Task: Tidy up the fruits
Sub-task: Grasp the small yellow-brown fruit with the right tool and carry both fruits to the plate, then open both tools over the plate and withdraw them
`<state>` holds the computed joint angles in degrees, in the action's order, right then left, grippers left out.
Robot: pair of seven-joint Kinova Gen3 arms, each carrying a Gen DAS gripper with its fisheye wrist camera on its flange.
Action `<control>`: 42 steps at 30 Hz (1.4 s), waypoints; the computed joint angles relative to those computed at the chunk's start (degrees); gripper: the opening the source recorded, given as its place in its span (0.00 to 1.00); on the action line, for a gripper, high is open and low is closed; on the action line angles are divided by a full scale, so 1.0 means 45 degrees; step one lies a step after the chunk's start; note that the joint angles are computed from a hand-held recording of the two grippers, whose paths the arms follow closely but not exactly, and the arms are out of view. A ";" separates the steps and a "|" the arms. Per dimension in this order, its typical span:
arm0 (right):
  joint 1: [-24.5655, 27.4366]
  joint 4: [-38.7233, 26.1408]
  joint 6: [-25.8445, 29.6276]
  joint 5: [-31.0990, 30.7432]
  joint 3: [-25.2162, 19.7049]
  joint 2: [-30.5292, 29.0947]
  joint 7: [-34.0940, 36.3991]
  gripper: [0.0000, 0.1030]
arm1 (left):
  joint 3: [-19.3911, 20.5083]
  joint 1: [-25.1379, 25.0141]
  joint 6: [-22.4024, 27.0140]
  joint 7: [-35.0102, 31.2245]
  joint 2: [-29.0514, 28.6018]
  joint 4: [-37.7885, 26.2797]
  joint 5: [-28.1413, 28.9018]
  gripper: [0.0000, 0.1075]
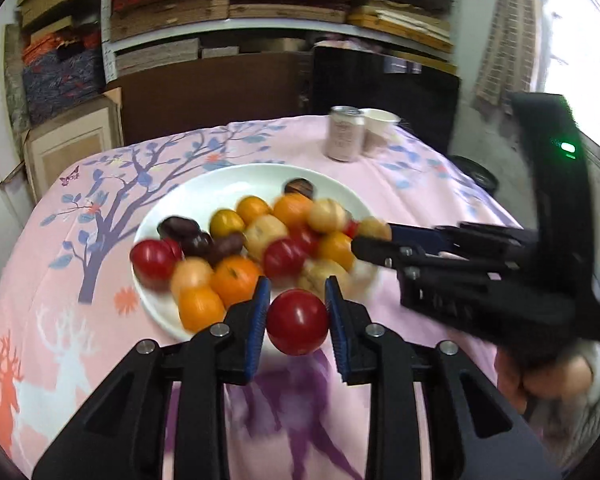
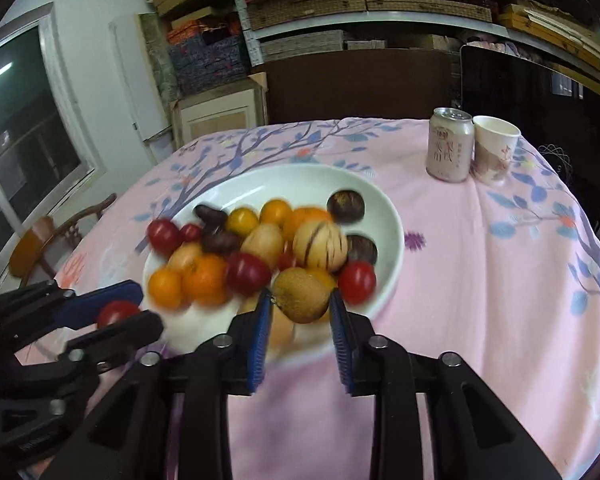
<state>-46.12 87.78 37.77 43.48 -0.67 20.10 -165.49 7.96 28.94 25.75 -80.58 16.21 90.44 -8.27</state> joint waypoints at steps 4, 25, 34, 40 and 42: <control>0.0082 0.0454 -0.0416 0.1039 -0.0008 -0.0209 -0.1486 0.54 | -0.2086 0.1587 -0.0995 0.2071 0.0178 0.0164 -0.1152 0.71; -0.3288 0.0078 0.7727 0.3960 -0.2159 0.0639 -0.4974 0.97 | 0.0127 -0.0745 -0.0416 0.1980 -0.2327 0.3047 -0.0362 0.92; -0.2492 -0.0206 0.8291 0.4269 -0.3469 0.0922 -0.4720 0.97 | 0.0044 -0.0303 0.0627 0.4483 -0.1960 0.2895 -0.2523 0.92; -0.2685 -0.0045 0.8165 0.4380 -0.3280 0.0801 -0.4935 0.97 | -0.0216 0.0366 0.0313 0.6852 -0.2343 0.3331 -0.4703 0.92; -0.2597 -0.0036 0.8163 0.4363 -0.3390 0.0770 -0.4953 0.97 | -0.0055 0.0387 0.0344 0.7427 -0.2388 0.3373 -0.5363 0.92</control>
